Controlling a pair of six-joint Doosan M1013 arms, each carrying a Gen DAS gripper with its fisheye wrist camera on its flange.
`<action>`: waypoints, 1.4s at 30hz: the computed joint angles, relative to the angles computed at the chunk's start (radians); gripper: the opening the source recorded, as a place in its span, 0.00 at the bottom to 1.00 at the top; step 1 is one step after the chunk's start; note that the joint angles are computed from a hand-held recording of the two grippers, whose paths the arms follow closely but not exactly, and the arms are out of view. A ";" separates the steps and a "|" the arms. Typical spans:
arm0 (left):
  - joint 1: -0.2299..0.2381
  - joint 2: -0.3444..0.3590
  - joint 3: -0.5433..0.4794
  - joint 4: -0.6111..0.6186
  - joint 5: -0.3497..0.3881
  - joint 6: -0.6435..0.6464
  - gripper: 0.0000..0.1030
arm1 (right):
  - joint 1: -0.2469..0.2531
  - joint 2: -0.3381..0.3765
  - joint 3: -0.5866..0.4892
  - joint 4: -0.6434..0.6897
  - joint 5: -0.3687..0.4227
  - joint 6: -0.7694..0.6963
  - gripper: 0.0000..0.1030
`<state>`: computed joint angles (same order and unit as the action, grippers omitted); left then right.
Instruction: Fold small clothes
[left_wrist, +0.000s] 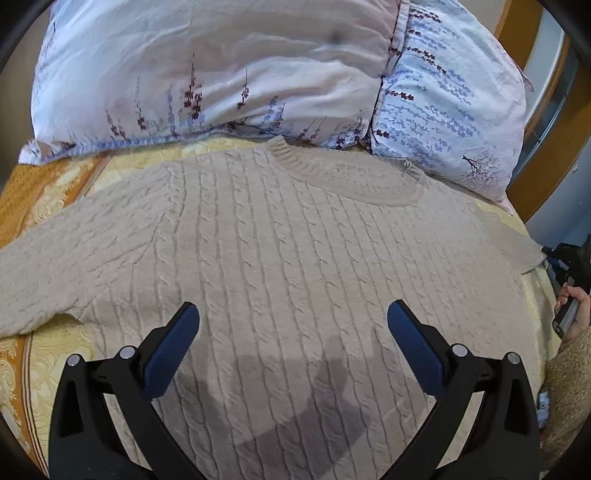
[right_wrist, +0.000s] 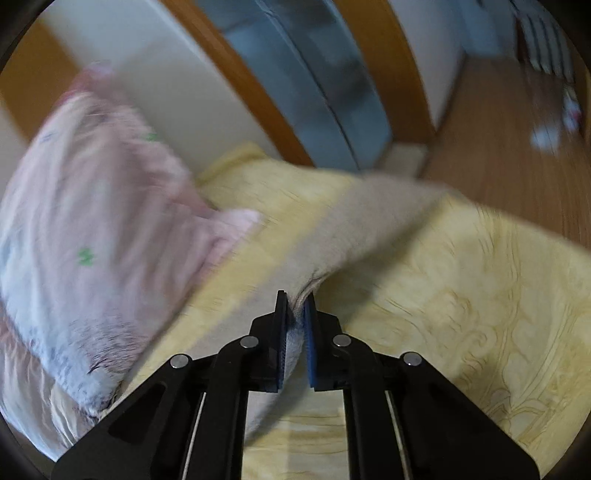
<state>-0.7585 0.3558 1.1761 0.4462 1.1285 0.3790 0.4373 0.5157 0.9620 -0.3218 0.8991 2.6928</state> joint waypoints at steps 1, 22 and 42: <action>0.003 -0.006 0.009 -0.009 -0.022 -0.006 0.98 | 0.015 0.000 -0.015 -0.028 -0.021 -0.027 0.09; -0.010 -0.070 0.121 0.093 -0.269 -0.173 0.98 | 0.169 0.143 -0.203 0.718 0.086 -0.830 0.14; 0.034 -0.136 0.229 0.010 -0.464 -0.293 0.88 | 0.250 0.279 -0.502 0.568 0.113 -0.906 0.10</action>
<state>-0.7248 0.2198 1.4048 0.4558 0.6648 0.0857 0.6873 0.7948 0.4599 0.2462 1.0120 1.7870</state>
